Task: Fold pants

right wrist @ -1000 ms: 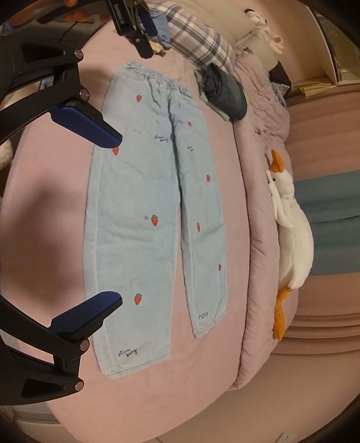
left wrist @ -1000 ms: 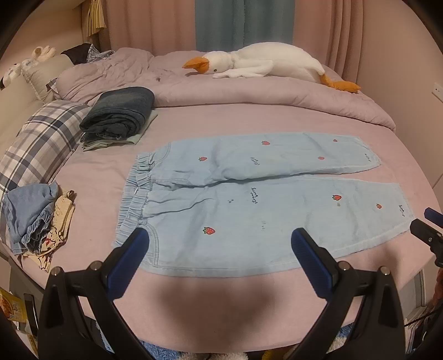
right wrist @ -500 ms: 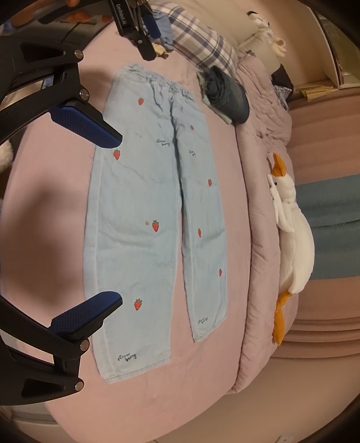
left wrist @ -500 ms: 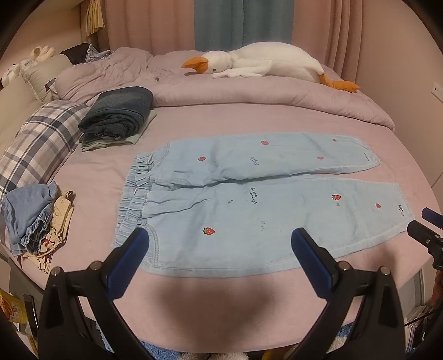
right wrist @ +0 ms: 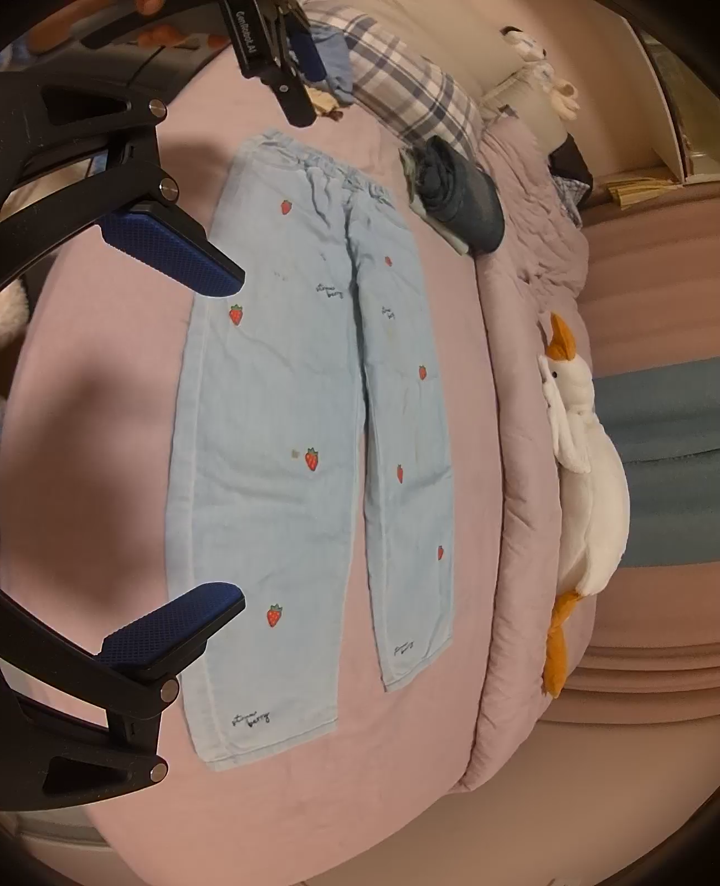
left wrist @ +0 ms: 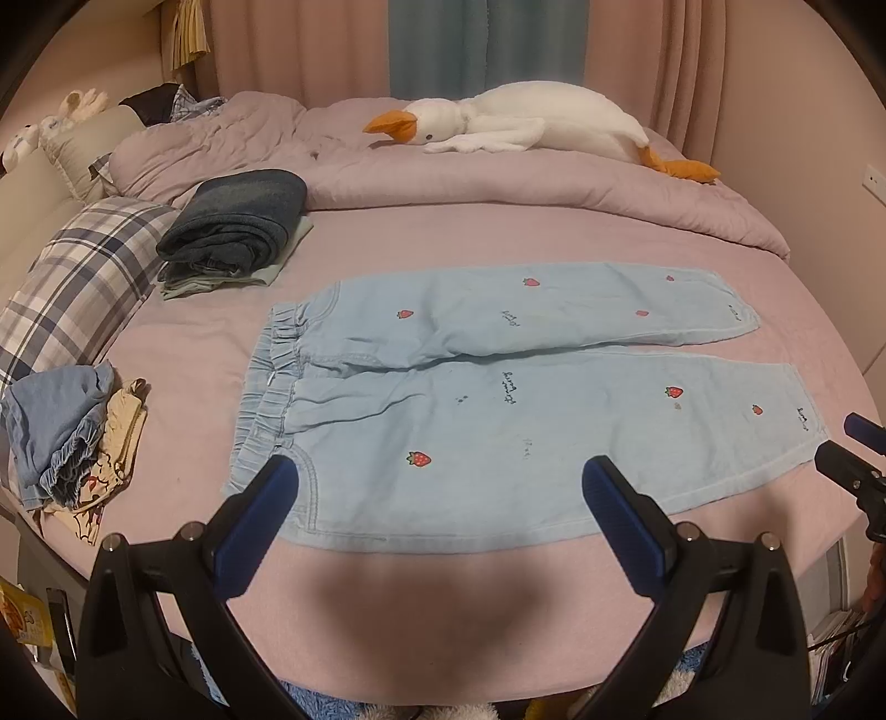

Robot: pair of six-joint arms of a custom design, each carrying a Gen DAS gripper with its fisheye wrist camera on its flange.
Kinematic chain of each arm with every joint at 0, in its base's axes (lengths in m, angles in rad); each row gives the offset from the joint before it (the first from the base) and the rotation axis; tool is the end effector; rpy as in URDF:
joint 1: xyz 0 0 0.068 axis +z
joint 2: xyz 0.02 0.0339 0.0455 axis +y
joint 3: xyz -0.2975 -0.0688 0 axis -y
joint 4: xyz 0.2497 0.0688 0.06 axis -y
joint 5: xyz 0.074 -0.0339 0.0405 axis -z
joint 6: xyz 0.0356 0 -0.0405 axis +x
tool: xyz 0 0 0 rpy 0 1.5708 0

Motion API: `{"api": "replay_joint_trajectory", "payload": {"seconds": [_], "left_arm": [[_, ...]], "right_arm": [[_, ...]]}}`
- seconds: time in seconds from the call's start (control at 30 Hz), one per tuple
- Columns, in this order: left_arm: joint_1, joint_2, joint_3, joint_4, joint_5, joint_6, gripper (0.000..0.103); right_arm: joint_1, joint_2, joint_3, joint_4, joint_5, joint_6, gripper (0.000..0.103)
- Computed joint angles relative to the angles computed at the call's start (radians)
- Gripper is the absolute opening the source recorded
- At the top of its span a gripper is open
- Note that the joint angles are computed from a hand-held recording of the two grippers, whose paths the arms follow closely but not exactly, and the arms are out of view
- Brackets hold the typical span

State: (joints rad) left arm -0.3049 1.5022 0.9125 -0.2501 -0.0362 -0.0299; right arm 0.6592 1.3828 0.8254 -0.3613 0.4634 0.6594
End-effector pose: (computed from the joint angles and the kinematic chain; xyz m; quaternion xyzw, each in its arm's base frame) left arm 0.2996 -0.0929 0.2397 0.1216 0.9259 -0.0429 0.3552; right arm 0.2250 0.1542 0.2405 0.0736 0.9220 0.0190 0.3797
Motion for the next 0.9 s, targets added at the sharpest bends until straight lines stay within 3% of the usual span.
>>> {"api": "replay_joint_trajectory", "payload": {"seconds": [0.2,0.73,0.9], "left_arm": [[0.004,0.000,-0.002,0.003,0.003,0.003,0.103],[0.017,0.016,-0.009,0.005,0.022,0.013,0.103],[0.065,0.046,-0.007,0.019,0.129,-0.002,0.103]], "right_arm": [[0.014,0.016,0.001,0.013,0.035,0.003,0.102],[0.000,0.002,0.006,-0.005,-0.029,0.013,0.102],[-0.012,0.019,0.014,-0.015,-0.044,0.006,0.102]]}}
